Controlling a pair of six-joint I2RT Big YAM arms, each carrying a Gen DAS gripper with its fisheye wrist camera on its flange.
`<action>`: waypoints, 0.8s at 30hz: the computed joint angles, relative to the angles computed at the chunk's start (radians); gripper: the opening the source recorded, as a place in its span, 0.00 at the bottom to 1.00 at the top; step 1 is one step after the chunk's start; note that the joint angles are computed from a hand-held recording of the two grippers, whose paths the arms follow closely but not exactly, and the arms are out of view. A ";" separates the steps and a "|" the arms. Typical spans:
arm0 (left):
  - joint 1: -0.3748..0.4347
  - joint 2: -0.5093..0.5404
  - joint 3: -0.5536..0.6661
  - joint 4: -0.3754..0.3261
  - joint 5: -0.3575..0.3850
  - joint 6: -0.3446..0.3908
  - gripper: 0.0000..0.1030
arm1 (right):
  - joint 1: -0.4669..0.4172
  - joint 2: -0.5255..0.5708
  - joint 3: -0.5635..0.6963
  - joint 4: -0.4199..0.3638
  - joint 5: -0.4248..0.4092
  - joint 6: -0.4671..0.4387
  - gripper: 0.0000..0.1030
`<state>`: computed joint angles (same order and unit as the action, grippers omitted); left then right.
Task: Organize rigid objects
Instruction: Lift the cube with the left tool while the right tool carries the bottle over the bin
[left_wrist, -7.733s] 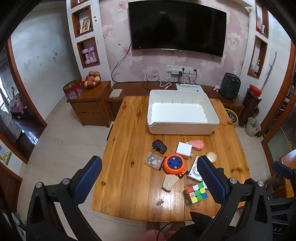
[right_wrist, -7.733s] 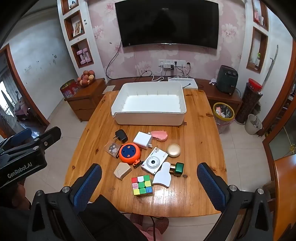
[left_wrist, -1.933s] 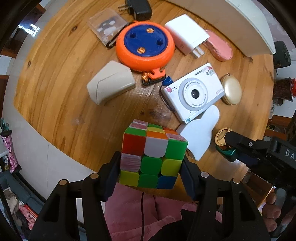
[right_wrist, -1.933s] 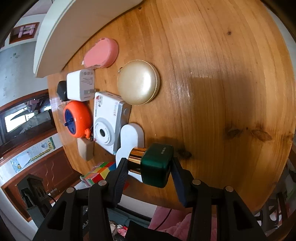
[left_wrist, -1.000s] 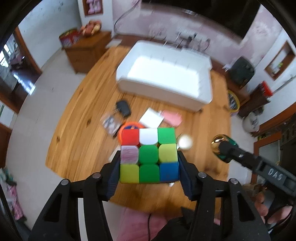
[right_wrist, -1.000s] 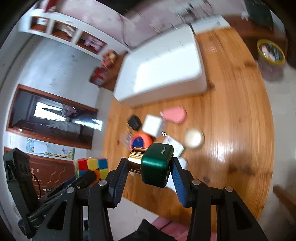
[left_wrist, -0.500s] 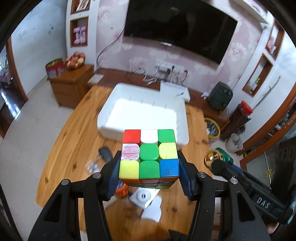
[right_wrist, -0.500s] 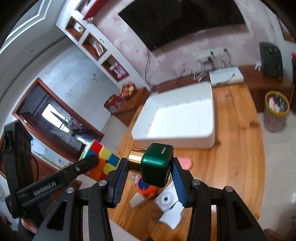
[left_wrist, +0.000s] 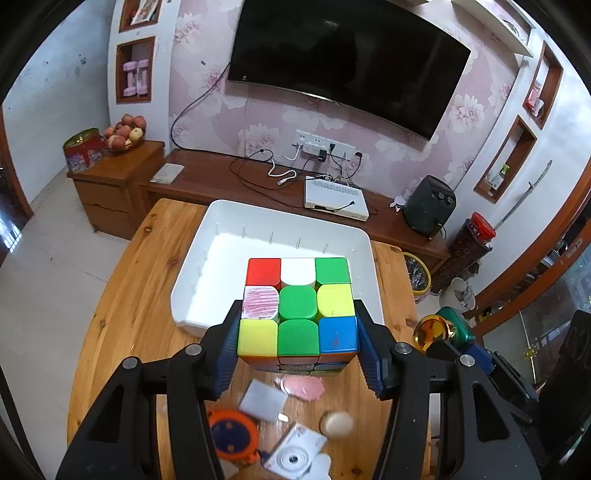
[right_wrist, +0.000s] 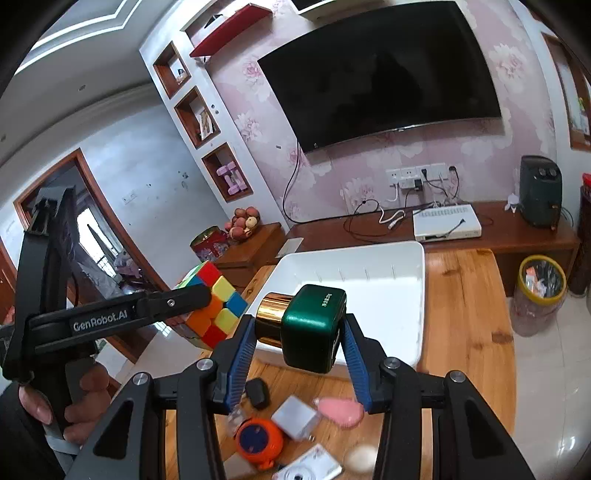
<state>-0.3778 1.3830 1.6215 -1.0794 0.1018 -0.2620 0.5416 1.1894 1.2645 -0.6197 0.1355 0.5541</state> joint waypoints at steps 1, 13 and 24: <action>0.007 0.016 0.007 0.007 0.009 0.006 0.58 | -0.004 0.017 0.006 0.008 0.002 -0.006 0.46; 0.059 0.231 0.103 -0.019 0.063 0.054 0.58 | -0.056 0.243 0.086 0.024 0.019 -0.007 0.46; 0.078 0.351 0.157 -0.056 0.045 0.058 0.58 | -0.079 0.364 0.126 -0.019 0.026 0.049 0.46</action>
<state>-0.2995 1.7344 1.7788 -1.1354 0.1471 -0.2043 0.4625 1.5537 1.3901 -0.6388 0.1618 0.6027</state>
